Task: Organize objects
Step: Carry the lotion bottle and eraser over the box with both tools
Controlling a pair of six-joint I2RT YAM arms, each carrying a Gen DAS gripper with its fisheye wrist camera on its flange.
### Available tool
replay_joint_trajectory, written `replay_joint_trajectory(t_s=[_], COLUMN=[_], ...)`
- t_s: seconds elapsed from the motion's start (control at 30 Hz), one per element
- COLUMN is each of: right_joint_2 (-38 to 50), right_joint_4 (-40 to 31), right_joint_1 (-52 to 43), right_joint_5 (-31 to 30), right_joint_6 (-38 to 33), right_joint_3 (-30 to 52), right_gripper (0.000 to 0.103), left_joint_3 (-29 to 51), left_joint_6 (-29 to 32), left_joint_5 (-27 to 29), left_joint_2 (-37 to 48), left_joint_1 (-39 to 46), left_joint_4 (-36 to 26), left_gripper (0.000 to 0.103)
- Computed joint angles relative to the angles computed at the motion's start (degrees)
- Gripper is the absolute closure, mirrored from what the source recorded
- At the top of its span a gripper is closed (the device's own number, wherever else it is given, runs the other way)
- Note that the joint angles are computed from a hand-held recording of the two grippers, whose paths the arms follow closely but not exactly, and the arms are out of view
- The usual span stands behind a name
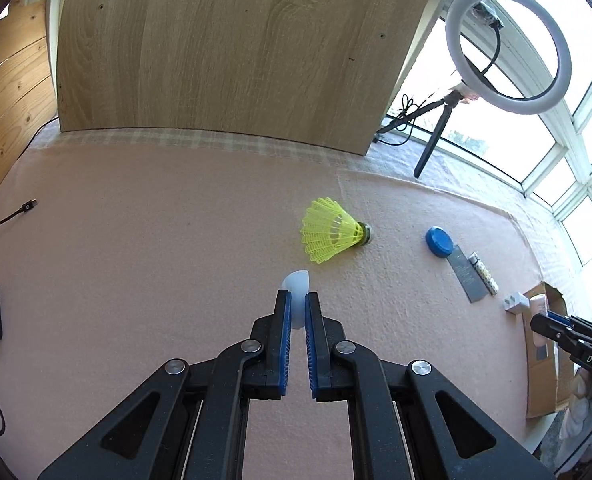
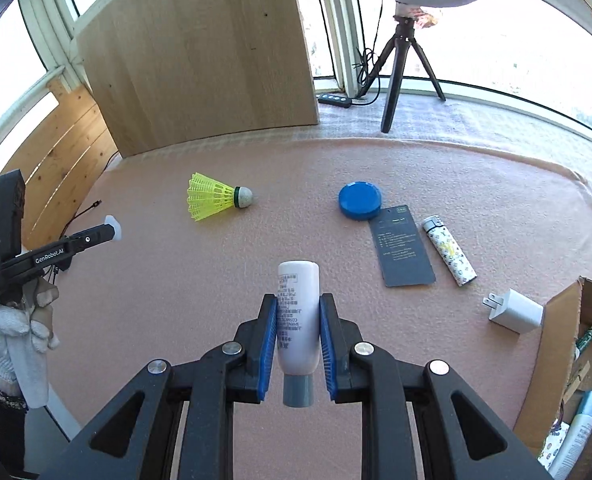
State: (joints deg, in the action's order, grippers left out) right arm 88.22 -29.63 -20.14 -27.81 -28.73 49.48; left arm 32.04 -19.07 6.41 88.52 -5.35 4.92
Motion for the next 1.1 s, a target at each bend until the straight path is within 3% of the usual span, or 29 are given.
replay_joint_trajectory(t_s=[0.2,0.43,0.8,1.1], right_joint_2=[0.3,3.1,11.0,18.7], right_joint_4=[-4.3,-8.0,-9.9,-10.8], right_joint_1=[-13.4,-25.6,-37.5,-43.7], right_joint_5=[-2.0,-4.3,-5.2,-3.9], right_joint_6=[-6.6,-12.9,-17.8,-19.9], right_joint_3=[3.0,7.7,16.0,22.0], right_gripper=[0.085,0.084,0.085,0.084], left_joint_3=[5.4,15.9,40.6,61.0], left_joint_6=[-4.5,-8.2,-9.5,-8.5], left_joint_5=[-3.3,-6.9,-6.1,-4.0], left_joint_2=[0.7,7.2,25.7,39.7], left_joint_1=[-11.6,-25.2,-41.1,-49.4], left_joint_4=[-2.0,-4.0,-9.9,-17.4], left_gripper=[0.096,0.096,0.096,0.096])
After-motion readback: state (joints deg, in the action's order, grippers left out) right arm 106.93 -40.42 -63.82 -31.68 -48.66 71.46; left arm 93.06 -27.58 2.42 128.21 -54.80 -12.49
